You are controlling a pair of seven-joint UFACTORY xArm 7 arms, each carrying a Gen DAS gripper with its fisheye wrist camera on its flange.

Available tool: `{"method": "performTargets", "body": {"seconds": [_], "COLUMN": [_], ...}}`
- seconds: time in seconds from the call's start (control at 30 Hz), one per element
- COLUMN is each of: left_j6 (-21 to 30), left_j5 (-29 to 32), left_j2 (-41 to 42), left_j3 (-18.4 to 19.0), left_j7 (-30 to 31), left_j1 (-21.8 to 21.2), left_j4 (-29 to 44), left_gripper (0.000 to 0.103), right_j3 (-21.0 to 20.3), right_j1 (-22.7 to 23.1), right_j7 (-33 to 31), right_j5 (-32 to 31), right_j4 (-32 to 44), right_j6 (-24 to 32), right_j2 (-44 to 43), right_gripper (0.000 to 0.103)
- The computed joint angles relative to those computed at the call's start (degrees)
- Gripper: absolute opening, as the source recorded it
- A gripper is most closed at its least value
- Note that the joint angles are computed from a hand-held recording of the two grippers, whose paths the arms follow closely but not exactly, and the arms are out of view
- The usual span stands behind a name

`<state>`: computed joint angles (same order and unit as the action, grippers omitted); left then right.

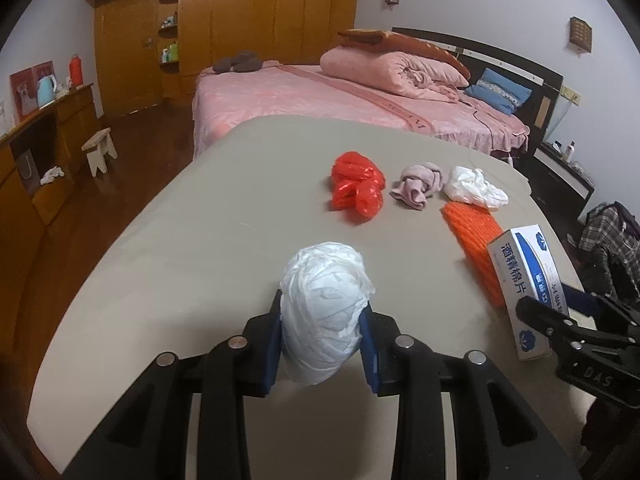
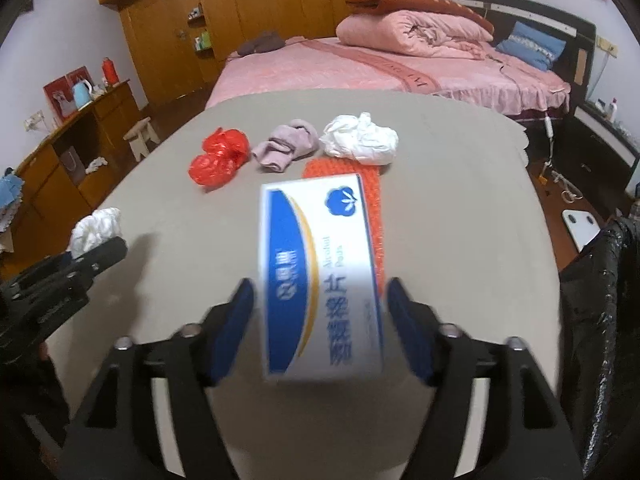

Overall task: Collect trash
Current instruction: 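Grasp the white plastic ball with the left tool while the right tool grasps the alcohol pad box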

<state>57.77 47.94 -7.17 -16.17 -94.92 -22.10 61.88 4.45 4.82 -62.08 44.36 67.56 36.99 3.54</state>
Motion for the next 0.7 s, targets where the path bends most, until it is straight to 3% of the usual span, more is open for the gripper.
{"method": "performTargets", "body": {"seconds": [0.23, 0.37, 0.7], "left_j6": [0.71, 0.82, 2.82], "left_j5": [0.21, 0.03, 3.4], "left_j2": [0.42, 0.7, 3.17], "left_j3": [-0.14, -0.06, -0.36], "left_j7": [0.17, 0.09, 0.9], "left_j1": [-0.31, -0.51, -2.38], "left_j4": [0.52, 0.91, 6.03], "left_gripper": [0.033, 0.033, 0.033], "right_j3": [0.47, 0.35, -1.44], "right_j1": [-0.08, -0.95, -2.44], "right_j7": [1.49, 0.62, -1.07], "right_j5": [-2.39, -1.64, 2.15], "right_j4": [0.69, 1.88, 3.52], "right_j6": [-0.34, 3.26, 7.89], "right_j2": [1.77, 2.06, -0.79], "right_gripper": [0.074, 0.054, 0.054]}}
